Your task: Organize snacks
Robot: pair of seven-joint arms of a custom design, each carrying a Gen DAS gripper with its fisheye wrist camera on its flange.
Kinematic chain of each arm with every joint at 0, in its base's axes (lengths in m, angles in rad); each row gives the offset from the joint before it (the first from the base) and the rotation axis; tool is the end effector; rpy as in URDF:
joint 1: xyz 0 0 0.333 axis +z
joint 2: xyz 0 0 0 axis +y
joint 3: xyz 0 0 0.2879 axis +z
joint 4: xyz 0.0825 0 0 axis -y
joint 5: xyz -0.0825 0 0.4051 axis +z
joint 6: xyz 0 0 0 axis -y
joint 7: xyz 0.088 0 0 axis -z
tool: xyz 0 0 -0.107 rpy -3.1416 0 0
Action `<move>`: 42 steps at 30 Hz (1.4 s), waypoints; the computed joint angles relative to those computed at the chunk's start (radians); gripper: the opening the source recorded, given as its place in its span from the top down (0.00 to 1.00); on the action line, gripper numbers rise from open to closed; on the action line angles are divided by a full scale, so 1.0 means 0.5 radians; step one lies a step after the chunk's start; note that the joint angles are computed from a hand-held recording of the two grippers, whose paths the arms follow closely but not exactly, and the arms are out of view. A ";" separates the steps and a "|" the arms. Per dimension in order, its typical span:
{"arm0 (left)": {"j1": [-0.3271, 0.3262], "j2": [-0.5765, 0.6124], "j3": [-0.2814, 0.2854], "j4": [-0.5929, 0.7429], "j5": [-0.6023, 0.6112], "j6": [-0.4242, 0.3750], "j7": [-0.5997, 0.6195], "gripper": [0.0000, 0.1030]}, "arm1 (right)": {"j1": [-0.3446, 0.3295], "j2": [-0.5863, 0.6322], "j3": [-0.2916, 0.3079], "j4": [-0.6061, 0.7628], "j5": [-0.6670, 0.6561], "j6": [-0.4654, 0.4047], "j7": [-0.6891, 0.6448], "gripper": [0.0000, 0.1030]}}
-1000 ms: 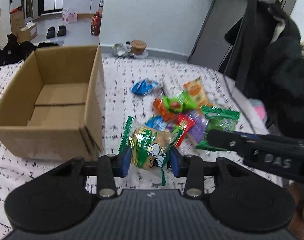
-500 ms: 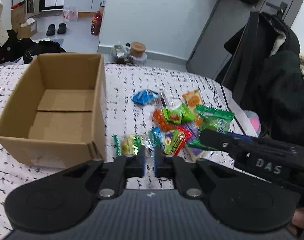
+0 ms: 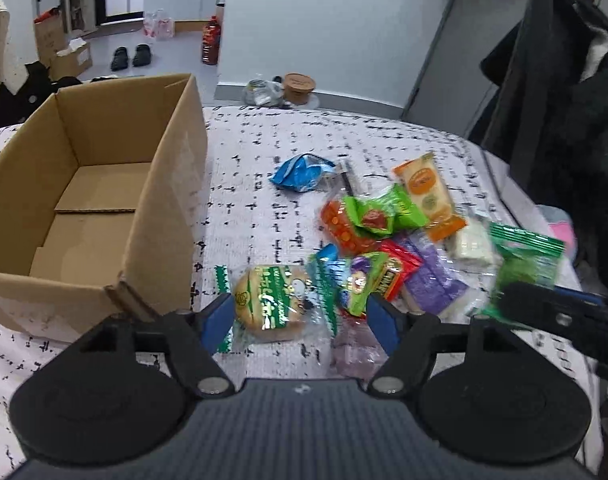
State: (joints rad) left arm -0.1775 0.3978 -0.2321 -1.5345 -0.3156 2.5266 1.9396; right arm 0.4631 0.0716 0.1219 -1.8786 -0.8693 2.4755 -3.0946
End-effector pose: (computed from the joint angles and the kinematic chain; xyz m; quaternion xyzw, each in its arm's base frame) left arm 0.6777 -0.2638 0.4667 -0.4687 0.8179 -0.3233 0.0829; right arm 0.5323 0.3535 0.4918 -0.4751 0.7791 -0.2434 0.3287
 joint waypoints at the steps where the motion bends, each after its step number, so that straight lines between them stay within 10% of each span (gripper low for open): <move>1: -0.018 0.015 0.014 0.005 0.026 0.016 -0.036 0.31 | -0.001 -0.013 -0.001 -0.020 0.002 0.003 0.012 0.74; 14: -0.142 0.155 0.119 0.060 0.354 0.133 -0.387 0.31 | -0.029 -0.044 0.015 -0.101 0.039 0.048 0.030 0.74; 21: -0.040 0.130 0.046 0.065 0.241 0.074 -0.318 0.80 | -0.011 0.028 0.002 -0.026 0.043 0.081 -0.001 0.74; 42: 0.123 -0.026 -0.024 0.175 -0.242 -0.055 0.083 0.81 | 0.083 0.281 -0.090 0.355 -0.016 0.126 -0.124 0.74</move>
